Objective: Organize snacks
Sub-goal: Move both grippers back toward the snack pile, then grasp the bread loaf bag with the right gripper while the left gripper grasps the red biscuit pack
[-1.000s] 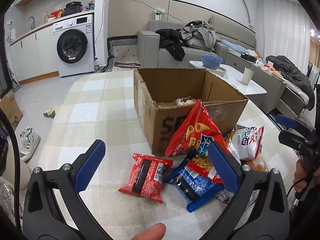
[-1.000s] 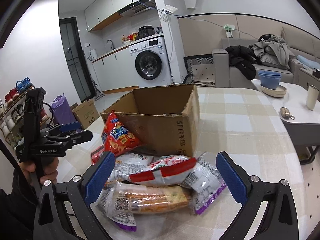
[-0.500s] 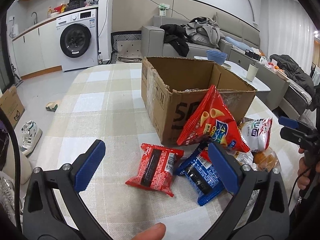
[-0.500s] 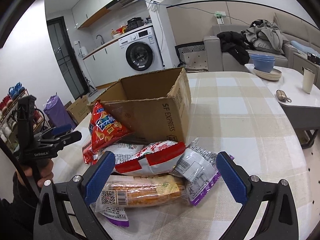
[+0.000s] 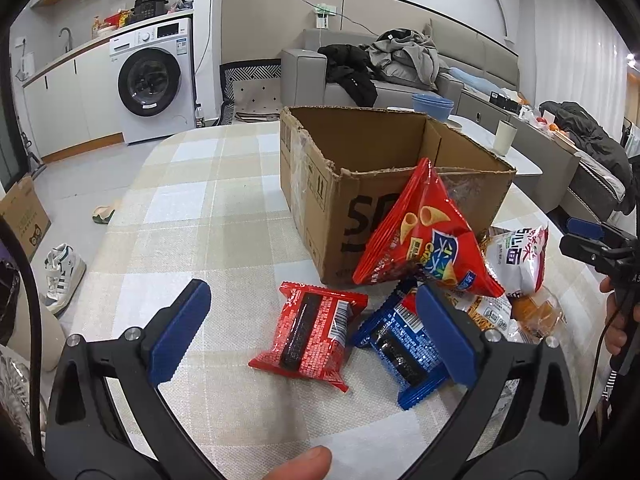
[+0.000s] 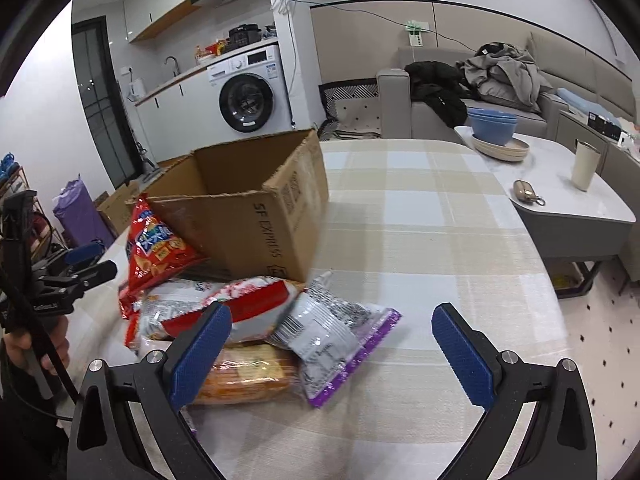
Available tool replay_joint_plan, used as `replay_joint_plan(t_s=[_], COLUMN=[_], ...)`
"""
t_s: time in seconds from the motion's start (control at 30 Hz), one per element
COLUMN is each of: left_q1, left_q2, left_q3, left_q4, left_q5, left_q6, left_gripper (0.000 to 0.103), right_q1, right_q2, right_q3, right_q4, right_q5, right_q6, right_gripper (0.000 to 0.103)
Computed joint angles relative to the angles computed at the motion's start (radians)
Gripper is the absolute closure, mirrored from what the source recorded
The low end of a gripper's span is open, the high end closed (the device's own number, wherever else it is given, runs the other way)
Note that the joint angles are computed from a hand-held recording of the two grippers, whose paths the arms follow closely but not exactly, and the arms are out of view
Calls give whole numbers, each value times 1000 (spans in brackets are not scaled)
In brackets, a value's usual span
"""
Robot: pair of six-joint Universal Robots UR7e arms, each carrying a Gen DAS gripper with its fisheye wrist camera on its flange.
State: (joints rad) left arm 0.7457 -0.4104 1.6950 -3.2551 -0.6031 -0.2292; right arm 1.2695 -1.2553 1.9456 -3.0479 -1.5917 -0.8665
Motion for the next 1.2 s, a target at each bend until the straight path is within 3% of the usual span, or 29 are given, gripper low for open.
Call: replay_joint_plan(t_s=[0.13, 0.33, 0.53, 0.8, 0.93, 1.2], left_q1=[3, 2, -3, -4, -3, 5], left_q2=[2, 2, 2, 3, 8, 9], left_q3=[1, 4, 26, 38, 35, 34], left_q4=[12, 11, 11, 23, 29, 33], left_q5=[9, 5, 13, 10, 13, 3], left_q6=[-11, -17, -27, -39, -40, -43], left_gripper=[1, 1, 1, 1, 1, 1], right_q1=[-7, -12, -22, -1, 1, 37], right_q2=[-7, -51, -73, -53, -60, 0], right_q3=[-9, 19, 8, 54, 88, 156], right_q4=[63, 209, 390, 266, 198, -38], right_q5=[8, 68, 113, 17, -11, -102], right_q6=[7, -84, -39, -160, -266, -406], right_gripper=[1, 1, 1, 1, 1, 5])
